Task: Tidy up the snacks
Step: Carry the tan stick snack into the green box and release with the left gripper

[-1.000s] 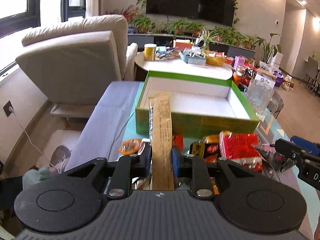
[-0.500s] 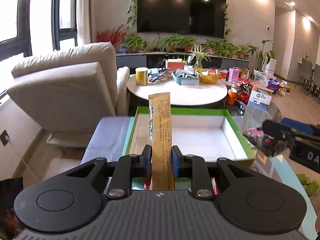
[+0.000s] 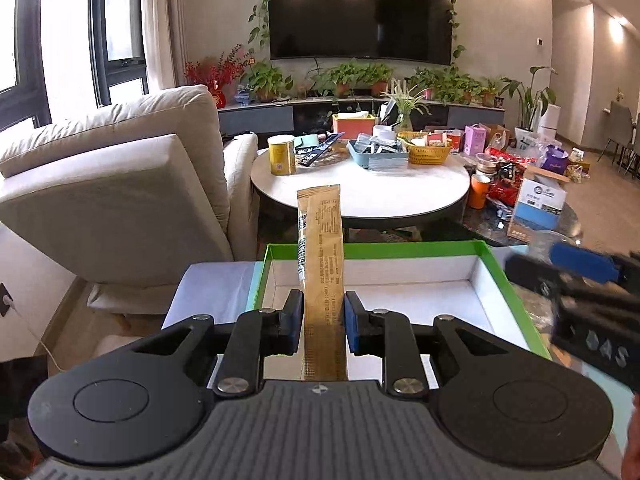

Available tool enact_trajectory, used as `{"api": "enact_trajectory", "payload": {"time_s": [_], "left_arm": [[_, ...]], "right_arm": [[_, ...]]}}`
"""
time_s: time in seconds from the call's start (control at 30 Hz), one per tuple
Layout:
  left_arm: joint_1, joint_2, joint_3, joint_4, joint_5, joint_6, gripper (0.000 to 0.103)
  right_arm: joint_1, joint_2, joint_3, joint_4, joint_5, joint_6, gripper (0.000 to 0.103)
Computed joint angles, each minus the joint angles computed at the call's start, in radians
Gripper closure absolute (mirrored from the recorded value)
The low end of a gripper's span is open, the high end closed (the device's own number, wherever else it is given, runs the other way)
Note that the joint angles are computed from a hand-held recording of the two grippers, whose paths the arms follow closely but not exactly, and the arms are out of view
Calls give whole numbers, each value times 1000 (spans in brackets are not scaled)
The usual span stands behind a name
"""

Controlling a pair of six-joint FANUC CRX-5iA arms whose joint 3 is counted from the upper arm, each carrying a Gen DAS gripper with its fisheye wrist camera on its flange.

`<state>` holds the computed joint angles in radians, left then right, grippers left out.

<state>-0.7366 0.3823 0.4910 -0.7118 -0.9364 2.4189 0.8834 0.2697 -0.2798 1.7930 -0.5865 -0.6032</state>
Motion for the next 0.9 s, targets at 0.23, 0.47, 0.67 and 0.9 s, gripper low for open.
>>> {"api": "enact_trajectory", "payload": {"time_s": [0.23, 0.47, 0.67, 0.9], "left_arm": [[46, 73, 51, 62, 12, -57, 83], [51, 86, 51, 102, 11, -68, 83], [28, 58, 36, 50, -14, -38, 83], [14, 50, 45, 27, -18, -32, 83]], "right_arm": [[30, -55, -96, -156, 31, 101, 37], [126, -91, -181, -409, 3, 213, 36], [95, -74, -132, -671, 180, 350, 37], [134, -165, -193, -566, 149, 276, 47]]}}
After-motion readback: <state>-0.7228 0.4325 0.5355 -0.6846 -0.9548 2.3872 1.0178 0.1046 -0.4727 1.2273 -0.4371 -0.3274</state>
